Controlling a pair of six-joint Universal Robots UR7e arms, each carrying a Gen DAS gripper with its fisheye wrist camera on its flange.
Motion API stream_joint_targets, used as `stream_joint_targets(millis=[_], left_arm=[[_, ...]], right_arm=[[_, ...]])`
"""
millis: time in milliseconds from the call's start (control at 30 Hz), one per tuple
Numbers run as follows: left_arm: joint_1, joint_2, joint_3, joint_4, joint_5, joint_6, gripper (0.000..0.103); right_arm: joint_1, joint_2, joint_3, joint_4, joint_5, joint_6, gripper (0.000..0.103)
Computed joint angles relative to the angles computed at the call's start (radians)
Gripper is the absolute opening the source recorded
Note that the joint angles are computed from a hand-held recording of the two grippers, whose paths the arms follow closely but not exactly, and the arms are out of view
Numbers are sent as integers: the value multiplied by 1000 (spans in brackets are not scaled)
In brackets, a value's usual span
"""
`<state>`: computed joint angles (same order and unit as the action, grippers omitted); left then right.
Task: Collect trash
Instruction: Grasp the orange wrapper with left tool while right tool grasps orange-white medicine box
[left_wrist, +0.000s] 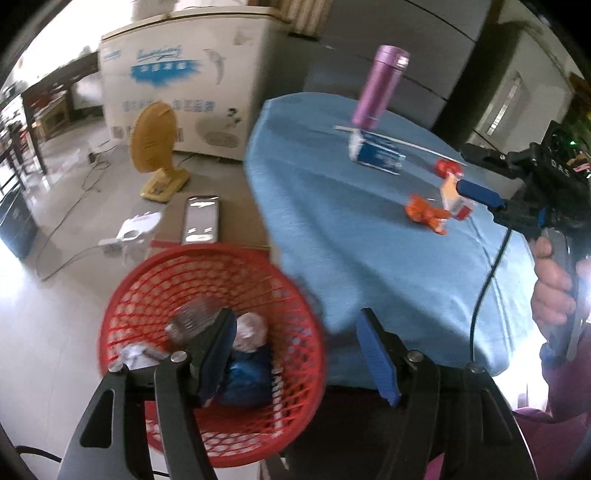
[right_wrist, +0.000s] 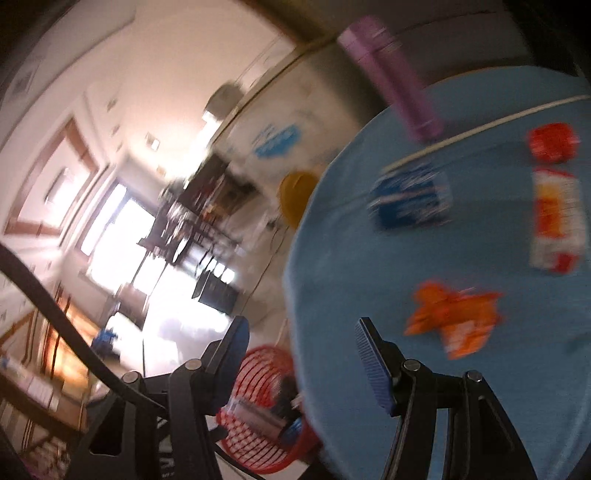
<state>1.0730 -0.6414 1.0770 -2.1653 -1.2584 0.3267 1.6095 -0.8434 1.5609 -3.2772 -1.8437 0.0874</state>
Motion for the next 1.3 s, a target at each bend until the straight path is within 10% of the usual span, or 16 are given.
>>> stream_joint_targets(millis=[733,1300], left_arm=[[-137,364,-406,184,-96,63,78],[-117,397,-480,226,-15,75,78]], right_arm=[[-140,-289,331,-296,-96,169,66],[-113,-106,-70,197,-356,270,71]])
